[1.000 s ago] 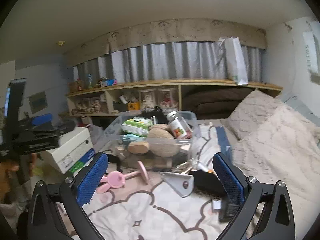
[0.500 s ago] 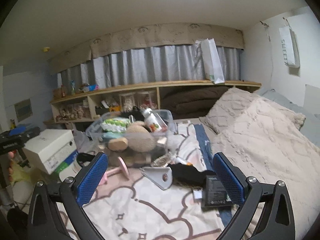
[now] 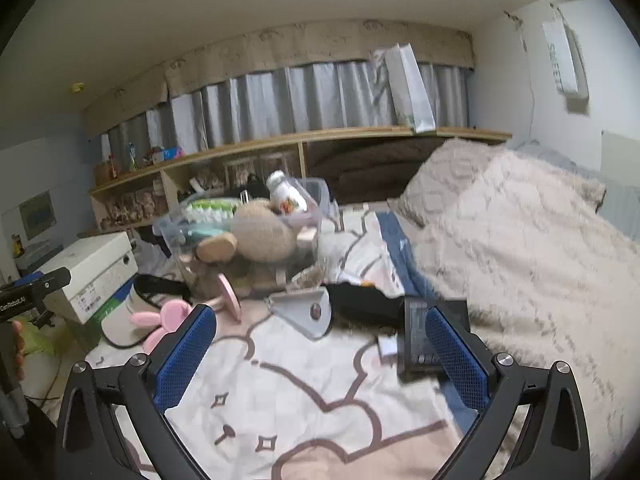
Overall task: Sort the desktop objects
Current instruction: 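Lower the right tool toward the white charger while the left tool withdraws from the bin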
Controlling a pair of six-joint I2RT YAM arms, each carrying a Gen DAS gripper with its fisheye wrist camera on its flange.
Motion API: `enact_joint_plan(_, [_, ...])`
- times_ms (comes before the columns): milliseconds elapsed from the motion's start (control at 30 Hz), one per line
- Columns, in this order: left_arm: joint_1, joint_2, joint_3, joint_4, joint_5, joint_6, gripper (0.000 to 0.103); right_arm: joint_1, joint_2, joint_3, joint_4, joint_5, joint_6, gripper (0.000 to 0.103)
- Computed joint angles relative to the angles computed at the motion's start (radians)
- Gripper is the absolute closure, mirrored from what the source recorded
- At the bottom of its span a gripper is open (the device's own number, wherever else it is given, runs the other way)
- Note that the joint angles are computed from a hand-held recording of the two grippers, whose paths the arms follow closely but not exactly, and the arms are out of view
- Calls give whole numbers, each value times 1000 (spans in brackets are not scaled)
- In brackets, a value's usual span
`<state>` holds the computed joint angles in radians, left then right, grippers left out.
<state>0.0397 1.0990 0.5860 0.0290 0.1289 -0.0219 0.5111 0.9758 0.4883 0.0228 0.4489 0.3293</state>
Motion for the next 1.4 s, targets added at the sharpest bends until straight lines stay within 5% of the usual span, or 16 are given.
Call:
enact_joint_plan(600, [-113, 184, -48, 57, -26, -66, 0, -12, 259, -32, 77, -147, 61, 0])
enact_joint_plan(1100, [-311, 447, 149, 53, -63, -25, 0, -179, 448, -23, 228, -341, 67, 1])
enact_joint_plan(1233, [-342, 523, 236, 90, -87, 23, 0, -181, 555, 37, 242, -312, 46, 37])
enact_joint_plan(1400, [-344, 615, 300, 186, -104, 1, 0, -210, 687, 120, 243, -309, 22, 53])
